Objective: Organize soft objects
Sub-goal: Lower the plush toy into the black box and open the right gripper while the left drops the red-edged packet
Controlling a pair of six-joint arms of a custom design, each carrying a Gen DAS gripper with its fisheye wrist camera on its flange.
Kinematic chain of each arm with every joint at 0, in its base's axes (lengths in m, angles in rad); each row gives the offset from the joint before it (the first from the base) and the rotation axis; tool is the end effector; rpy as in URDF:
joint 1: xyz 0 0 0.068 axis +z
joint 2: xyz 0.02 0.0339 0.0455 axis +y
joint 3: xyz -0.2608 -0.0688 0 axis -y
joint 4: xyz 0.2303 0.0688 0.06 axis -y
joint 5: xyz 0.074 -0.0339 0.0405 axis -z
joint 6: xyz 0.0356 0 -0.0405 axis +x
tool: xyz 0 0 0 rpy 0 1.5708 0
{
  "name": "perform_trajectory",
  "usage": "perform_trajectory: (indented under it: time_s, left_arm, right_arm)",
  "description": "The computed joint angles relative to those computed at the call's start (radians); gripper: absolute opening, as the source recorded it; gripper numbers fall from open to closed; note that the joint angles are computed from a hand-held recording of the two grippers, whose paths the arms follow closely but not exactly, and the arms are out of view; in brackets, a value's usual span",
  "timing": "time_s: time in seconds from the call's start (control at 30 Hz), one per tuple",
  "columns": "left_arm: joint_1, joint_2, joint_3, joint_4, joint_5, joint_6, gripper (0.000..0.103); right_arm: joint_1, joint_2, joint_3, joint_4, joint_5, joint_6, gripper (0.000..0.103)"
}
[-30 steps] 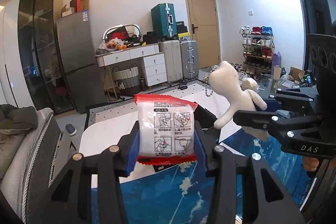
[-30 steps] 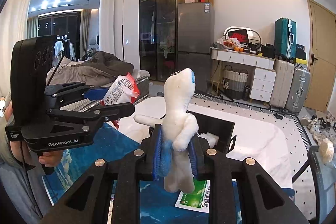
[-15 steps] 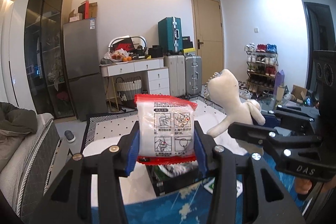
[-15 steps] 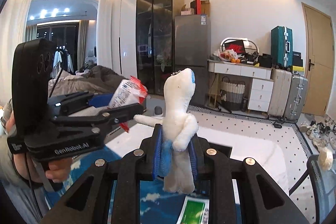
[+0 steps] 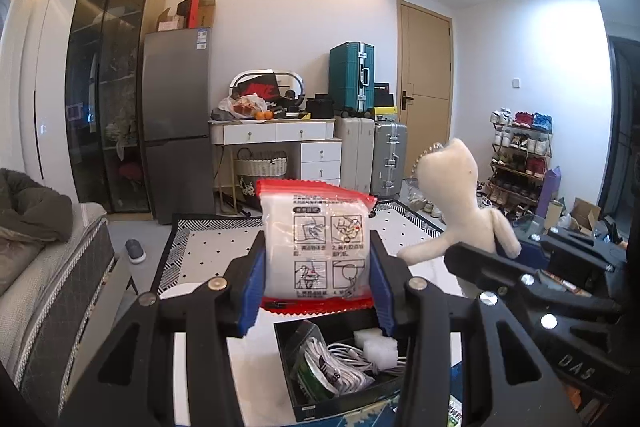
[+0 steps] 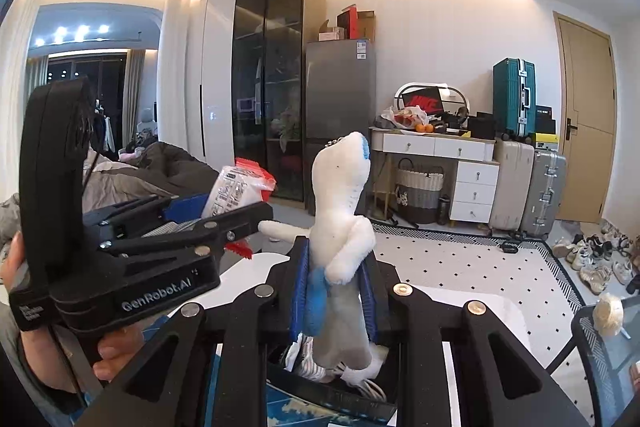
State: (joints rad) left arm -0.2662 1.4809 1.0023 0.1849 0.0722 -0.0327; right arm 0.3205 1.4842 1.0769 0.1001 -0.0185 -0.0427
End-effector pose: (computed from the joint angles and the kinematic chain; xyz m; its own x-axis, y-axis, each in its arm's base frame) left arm 0.3210 -0.0902 0.2887 -0.2899 0.0453 -0.9560 0.3197 0.9461 -0.0522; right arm 0.3198 0.1068 0.3040 -0.2726 -0.1354 -0.9526 -0.3437 0.9384 -0.0351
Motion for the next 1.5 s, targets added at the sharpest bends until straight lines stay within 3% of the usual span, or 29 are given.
perform_trajectory:
  time_s: [0.13,0.37,0.6,0.77,1.27,1.5]
  left_arm:
    - [0.005,0.012,0.008,-0.005,-0.003,-0.003,0.045]
    - [0.003,0.100,0.100,-0.109,-0.002,-0.013,0.045]
    - [-0.016,0.247,0.262,-0.276,-0.006,-0.015,0.045]
    - [-0.040,0.319,0.310,-0.318,-0.033,-0.019,0.045]
    - [-0.079,0.528,0.460,-0.463,-0.035,-0.008,0.045]
    - [-0.103,0.559,0.476,-0.497,-0.048,0.010,0.045]
  right_arm:
    - [-0.007,0.036,0.029,-0.013,0.003,0.003,0.023]
    - [-0.042,0.118,0.099,-0.056,-0.003,0.010,0.023]
    - [-0.089,0.285,0.317,-0.293,-0.048,0.036,0.023]
    - [-0.138,0.431,0.475,-0.467,-0.125,0.087,0.023]
    - [-0.157,0.661,0.631,-0.569,-0.162,0.071,0.023]
    - [-0.153,0.678,0.604,-0.557,-0.167,0.079,0.023]
